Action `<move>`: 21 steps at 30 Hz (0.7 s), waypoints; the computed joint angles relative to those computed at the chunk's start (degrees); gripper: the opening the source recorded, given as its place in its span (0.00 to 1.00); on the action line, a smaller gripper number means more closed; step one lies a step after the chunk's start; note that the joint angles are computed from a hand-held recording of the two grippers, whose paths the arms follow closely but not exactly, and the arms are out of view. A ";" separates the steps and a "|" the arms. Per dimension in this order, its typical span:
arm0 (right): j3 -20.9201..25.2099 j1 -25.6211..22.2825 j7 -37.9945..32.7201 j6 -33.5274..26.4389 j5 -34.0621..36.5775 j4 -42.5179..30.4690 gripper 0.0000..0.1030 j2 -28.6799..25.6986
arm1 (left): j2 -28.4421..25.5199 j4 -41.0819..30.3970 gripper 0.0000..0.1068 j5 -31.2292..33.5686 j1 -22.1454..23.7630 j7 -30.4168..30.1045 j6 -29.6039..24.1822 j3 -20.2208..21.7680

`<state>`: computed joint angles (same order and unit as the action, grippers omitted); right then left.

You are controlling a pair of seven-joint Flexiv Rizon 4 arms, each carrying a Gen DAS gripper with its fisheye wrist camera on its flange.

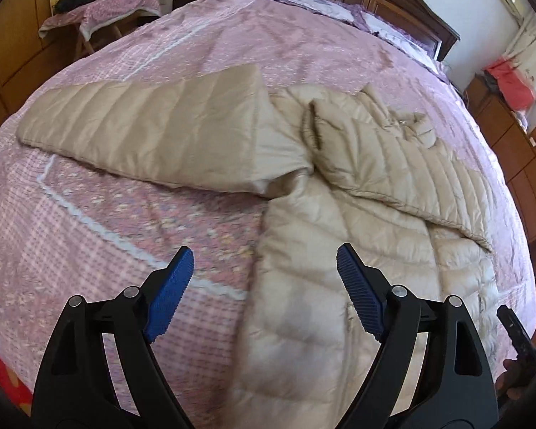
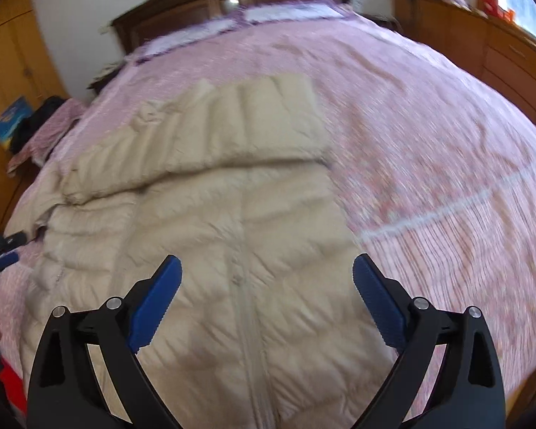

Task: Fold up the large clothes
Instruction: 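Grasp the side edge of the jacket with the left gripper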

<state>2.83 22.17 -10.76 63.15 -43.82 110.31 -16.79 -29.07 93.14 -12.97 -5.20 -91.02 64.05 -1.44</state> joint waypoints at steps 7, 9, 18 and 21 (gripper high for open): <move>1.01 -0.46 4.43 -5.93 1.65 2.35 0.90 3.65 | 0.60 1.12 0.77 -0.80 2.31 2.05 1.15 0.70; 1.50 -0.70 4.74 -8.15 1.05 2.80 0.90 4.60 | 0.28 0.74 0.77 -1.33 3.09 1.82 1.27 0.90; 3.23 -2.71 6.89 -8.38 1.87 5.66 0.90 6.93 | -3.02 -5.08 0.77 2.96 3.68 -2.90 -1.16 5.37; 3.43 -2.84 7.25 -9.52 0.88 6.22 0.90 7.60 | -3.94 -6.04 0.77 2.26 5.43 -4.51 -1.50 5.06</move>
<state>6.27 19.34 -3.51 53.63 -42.94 116.54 -9.20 -33.02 87.10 -10.72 0.22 -95.53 62.55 3.62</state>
